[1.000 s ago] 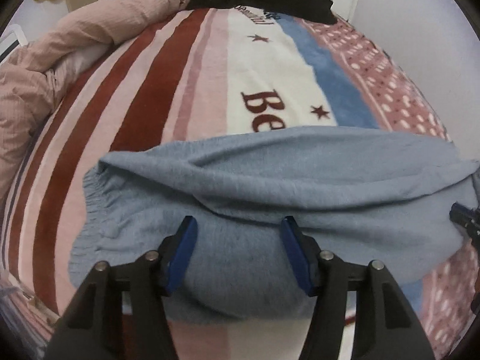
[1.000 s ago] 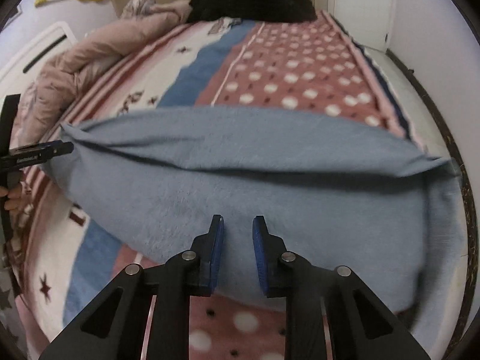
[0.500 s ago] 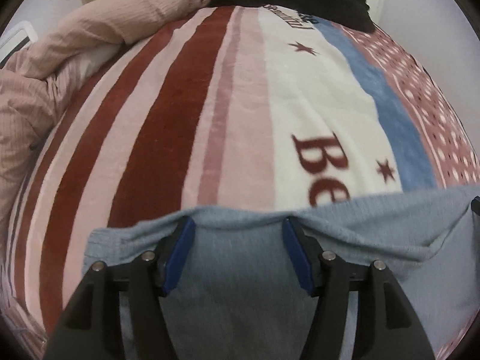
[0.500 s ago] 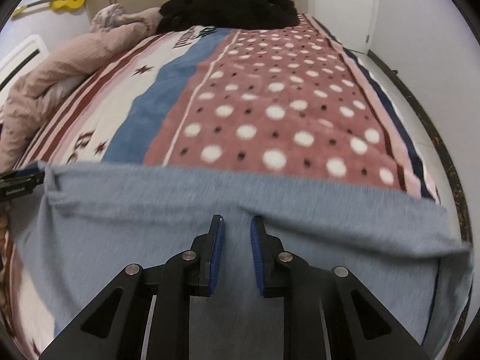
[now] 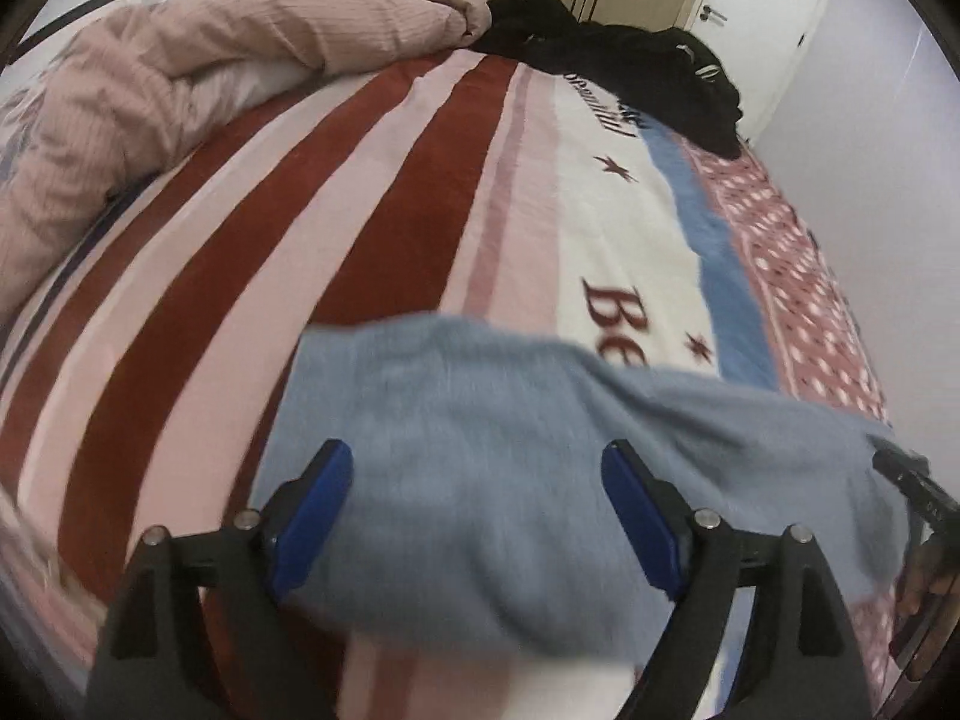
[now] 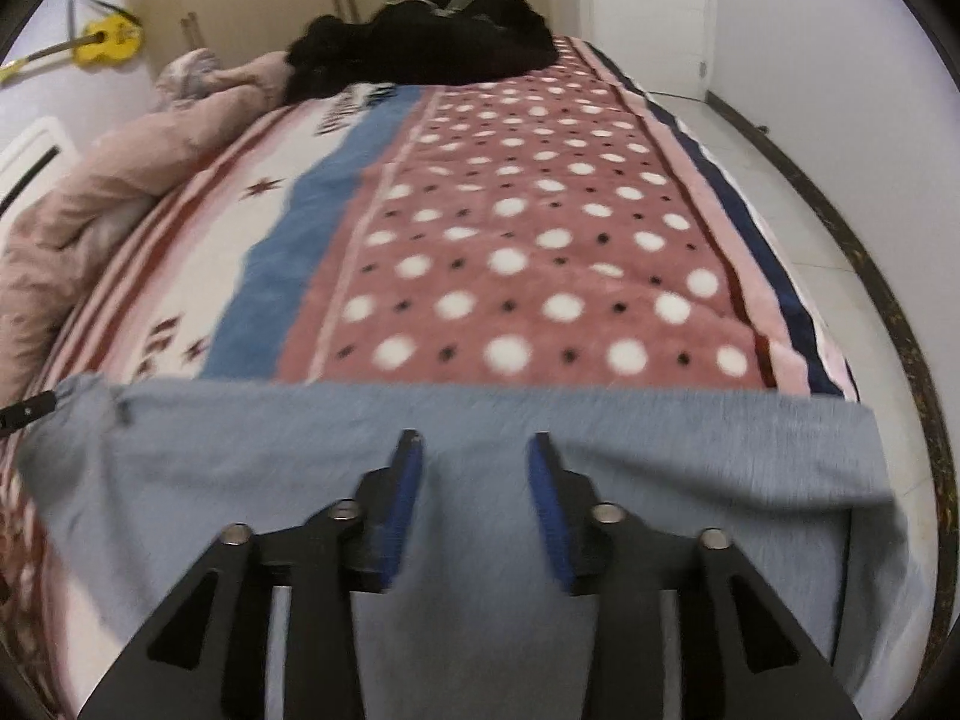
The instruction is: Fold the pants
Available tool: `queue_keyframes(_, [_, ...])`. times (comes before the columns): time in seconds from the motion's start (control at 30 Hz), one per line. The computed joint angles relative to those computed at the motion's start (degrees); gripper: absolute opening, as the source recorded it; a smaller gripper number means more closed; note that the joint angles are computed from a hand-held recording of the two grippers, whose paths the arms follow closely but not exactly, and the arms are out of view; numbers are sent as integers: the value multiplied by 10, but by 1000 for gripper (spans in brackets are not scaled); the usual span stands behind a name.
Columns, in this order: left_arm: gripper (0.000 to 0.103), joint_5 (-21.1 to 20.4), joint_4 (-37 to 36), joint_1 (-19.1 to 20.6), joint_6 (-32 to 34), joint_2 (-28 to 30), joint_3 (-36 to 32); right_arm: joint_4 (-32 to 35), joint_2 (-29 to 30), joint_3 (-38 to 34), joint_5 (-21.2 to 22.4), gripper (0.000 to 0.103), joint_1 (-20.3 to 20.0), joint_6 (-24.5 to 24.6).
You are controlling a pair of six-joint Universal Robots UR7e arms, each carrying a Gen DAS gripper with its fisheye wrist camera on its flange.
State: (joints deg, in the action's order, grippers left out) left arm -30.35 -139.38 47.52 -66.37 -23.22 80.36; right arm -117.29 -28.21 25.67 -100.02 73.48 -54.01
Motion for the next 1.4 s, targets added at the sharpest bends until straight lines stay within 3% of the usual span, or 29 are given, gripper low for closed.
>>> queue_keyframes(0.13, [90,-50,-82,-22,12,-4,50,8,-106,147,54,53,-21,-13])
queue_keyframes(0.2, [90,-83,-143,-25,15,2,71,38,-141,182,82,59,-37,-4])
queue_keyframes(0.27, [90,-98,-155,-22,5,11,70,70,-168,206,106,62,-54,6])
queue_keyframes(0.43, [90,-75,-154,-6,-19,34,48,92,-211,252,118,62,-89,8])
queue_keyframes(0.57, [88,-32,-129,10,-51,40,22,107,-201,231,117,62,-106,27])
queue_keyframes(0.67, [60,-16,-50,20,-91,39,-7,107,-177,191,127,62,-112,53])
queue_keyframes(0.73, [32,-6,2,24,-104,39,-24,116,-156,154,142,62,-116,75])
queue_keyframes(0.8, [20,-4,-2,24,-102,35,-22,119,-139,124,156,62,-119,98])
queue_keyframes(0.93, [14,35,64,10,-139,27,-15,117,-102,65,196,62,-125,157])
queue_keyframes(1.07, [14,59,151,-8,-195,14,-8,47,-88,63,213,62,-125,216])
queue_keyframes(1.1, [13,60,176,-13,-208,11,-8,17,-90,75,210,60,-124,230])
queue_keyframes(1.13, [13,63,193,-19,-219,8,-4,-17,-94,91,196,51,-121,241])
queue_keyframes(1.17, [13,66,203,-24,-227,4,2,-50,-98,107,169,27,-116,245])
queue_keyframes(1.2, [13,69,224,-31,-243,-1,6,-78,-102,119,147,18,-112,238])
queue_keyframes(1.27, [13,74,280,-44,-281,-9,9,-94,-119,146,156,9,-114,218])
queue_keyframes(1.4, [13,67,381,-76,-371,-42,40,-88,-173,221,165,9,-121,171])
